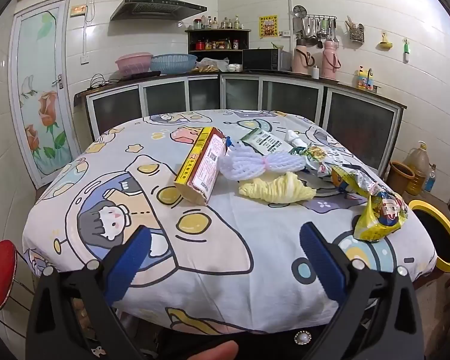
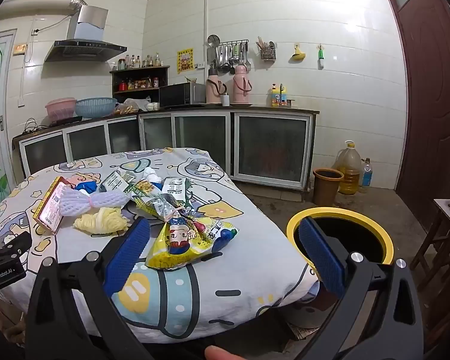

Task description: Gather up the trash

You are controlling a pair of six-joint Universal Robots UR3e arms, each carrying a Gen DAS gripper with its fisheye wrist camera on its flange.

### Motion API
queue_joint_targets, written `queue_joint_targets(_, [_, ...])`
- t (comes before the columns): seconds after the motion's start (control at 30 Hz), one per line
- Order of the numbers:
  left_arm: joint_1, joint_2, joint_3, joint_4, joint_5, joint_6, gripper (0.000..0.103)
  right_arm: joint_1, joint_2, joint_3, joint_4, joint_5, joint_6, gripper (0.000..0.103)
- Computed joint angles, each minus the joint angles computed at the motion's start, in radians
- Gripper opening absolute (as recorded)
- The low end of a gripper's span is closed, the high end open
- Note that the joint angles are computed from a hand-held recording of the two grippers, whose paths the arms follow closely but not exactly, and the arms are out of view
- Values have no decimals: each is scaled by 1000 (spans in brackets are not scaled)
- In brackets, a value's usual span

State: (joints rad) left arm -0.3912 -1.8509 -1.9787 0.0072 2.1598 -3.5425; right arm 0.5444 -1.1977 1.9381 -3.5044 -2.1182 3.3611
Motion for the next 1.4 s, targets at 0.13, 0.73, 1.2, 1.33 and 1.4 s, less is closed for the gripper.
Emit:
queue_joint_targets(0.13, [-3,-6,-2,20,5,7,96,-1,2,0,-3,5,8,96])
queue_joint_targets(0.73, [4,-14,-3,26,-9,13,96,-3,4,-4,0,2,10,96])
queue_joint_targets(1.2, [5,-26,-6,44,-7,20,96,0,8,-4,0,-2,16,96])
queue_joint_targets(1.33, [-4,-23,1,33,5,13,96,3,8,-5,1,-5,18,96])
queue_joint_targets(1.4, [-11,-23,3,33,9,14,96,-8,0,8,-2,6,15,96])
